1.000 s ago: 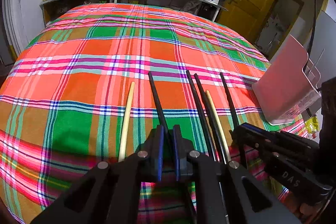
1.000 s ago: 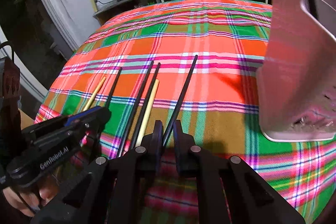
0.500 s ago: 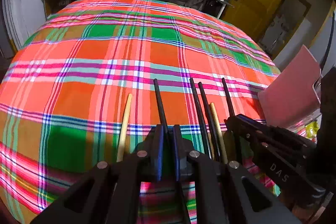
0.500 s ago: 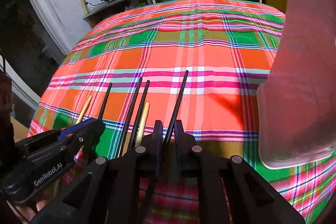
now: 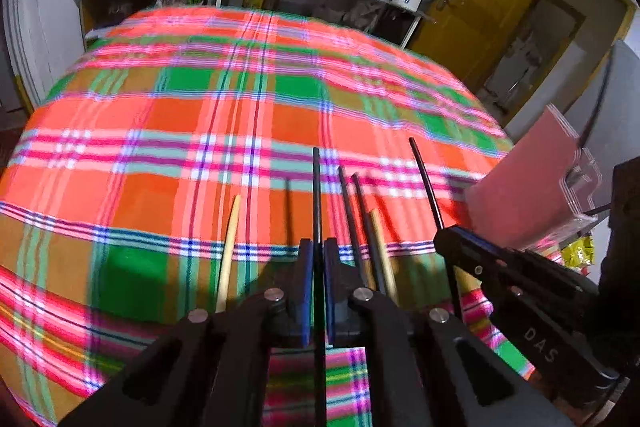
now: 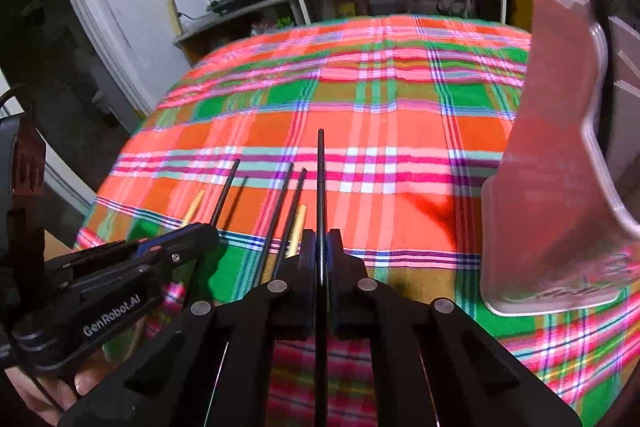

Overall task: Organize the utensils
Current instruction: 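Lift the black chopstick upright with the right gripper toward the pink basket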

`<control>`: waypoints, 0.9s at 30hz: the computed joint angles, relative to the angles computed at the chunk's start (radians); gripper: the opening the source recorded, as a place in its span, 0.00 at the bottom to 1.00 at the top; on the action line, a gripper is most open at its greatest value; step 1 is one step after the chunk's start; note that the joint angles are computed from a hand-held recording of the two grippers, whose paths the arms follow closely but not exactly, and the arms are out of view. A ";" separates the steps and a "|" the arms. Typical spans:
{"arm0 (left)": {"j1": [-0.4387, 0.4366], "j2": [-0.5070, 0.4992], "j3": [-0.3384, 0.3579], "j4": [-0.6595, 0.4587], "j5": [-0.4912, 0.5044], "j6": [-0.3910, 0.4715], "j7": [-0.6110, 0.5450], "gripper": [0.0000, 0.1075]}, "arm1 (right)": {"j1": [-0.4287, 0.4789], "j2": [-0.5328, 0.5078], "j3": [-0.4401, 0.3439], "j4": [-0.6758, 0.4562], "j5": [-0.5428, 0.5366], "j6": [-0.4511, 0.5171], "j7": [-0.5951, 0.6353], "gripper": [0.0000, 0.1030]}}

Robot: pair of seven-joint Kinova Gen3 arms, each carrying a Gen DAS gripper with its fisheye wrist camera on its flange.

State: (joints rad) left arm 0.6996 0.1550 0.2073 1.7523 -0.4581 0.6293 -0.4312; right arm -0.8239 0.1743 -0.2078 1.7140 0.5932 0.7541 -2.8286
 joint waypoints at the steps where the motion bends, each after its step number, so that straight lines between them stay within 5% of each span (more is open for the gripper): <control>1: 0.005 -0.014 0.000 0.000 -0.009 0.004 0.005 0.05 | -0.004 -0.011 -0.001 0.004 0.008 0.000 -0.007 0.05; 27: 0.002 -0.166 0.182 -0.110 -0.202 0.166 0.097 0.05 | 0.070 -0.282 -0.245 0.075 0.236 0.141 -0.237 0.05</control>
State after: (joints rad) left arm 0.7016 -0.0106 0.3891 1.6422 -0.6605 0.7950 -0.3343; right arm -0.7539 -0.1075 -0.4524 1.7886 0.8290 0.8947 -3.0656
